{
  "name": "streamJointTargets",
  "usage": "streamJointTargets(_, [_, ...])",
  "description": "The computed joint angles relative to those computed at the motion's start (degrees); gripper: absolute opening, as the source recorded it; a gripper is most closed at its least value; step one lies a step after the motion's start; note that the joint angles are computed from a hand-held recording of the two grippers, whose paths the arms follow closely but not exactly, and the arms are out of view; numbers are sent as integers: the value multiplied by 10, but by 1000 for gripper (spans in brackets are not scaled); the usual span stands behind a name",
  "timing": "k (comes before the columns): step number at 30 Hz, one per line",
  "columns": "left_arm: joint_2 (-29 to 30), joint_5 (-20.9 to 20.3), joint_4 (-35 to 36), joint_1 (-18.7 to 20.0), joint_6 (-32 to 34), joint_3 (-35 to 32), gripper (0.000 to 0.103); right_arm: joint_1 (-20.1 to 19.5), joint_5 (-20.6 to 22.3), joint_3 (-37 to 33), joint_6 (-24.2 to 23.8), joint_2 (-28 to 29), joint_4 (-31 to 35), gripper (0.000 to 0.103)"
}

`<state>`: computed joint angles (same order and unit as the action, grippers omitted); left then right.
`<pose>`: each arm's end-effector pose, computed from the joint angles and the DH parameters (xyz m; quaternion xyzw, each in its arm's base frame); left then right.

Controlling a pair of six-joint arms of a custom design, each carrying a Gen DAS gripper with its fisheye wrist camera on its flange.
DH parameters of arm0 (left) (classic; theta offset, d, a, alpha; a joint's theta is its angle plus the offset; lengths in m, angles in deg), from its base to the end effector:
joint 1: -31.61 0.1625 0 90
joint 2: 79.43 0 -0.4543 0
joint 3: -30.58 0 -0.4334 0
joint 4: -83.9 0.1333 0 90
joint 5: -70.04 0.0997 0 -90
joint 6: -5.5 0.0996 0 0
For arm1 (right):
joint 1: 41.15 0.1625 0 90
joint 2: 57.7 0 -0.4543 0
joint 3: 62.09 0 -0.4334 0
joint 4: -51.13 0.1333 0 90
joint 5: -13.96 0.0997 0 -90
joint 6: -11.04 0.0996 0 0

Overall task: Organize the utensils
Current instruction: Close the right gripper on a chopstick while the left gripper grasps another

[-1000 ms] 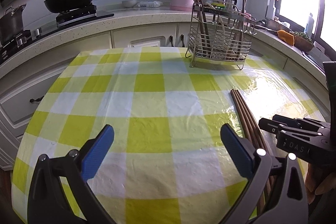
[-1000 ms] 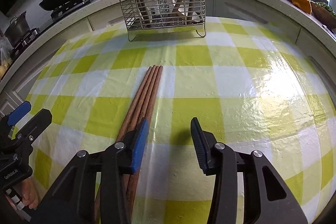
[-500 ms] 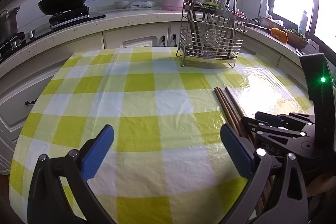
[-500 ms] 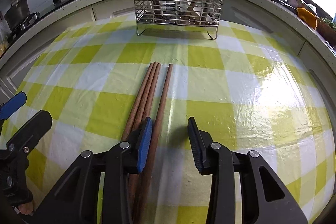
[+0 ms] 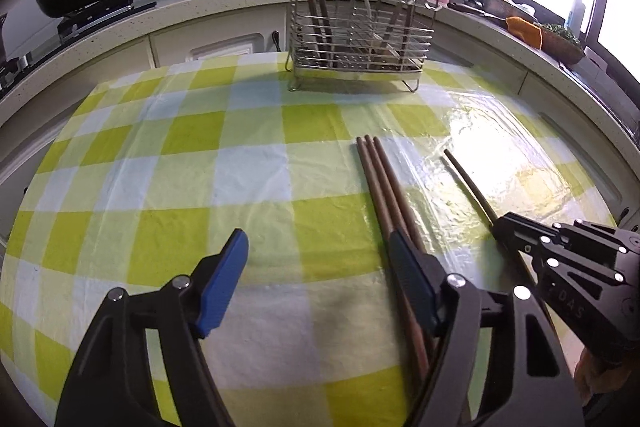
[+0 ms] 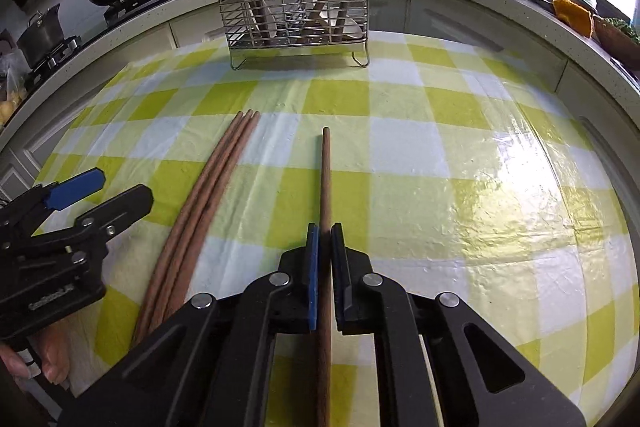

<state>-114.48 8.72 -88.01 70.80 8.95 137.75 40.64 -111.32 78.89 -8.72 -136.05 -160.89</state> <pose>-0.3646 -0.5309 -0.0582 0.4214 0.8687 -0.1748 0.1928 0.0162 -0.4183 0.2670 -0.0661 -0.8387 0.3945 0.3695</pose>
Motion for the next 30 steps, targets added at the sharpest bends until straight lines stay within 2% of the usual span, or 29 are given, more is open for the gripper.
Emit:
streamJointTargets(9, [26,32,39,-7,-39,-29,70,-30,67,21,-4,-39,24,8])
streamJointTargets(11, [24,28,43,-3,-43,-31,70,-35,77,22,-4,-42,26,8])
streamJointTargets(16, [31,44,56,-7,-34,-40,72,-40,89,21,-3,-48,35,8])
streamJointTargets(22, [45,64,66,-13,-41,-54,72,-37,84,7,-10,-42,48,8])
streamJointTargets(23, [45,65,64,-13,-40,-53,68,-35,81,4,-12,-40,51,9])
streamJointTargets(25, [44,60,53,-15,-26,-48,50,-32,74,-3,-15,-39,61,9])
streamJointTargets(27, [42,54,45,-18,-7,-42,22,-32,72,-6,-18,-39,68,9])
streamJointTargets(30, [41,45,42,-20,14,-38,9,-26,59,-13,-28,-35,77,9])
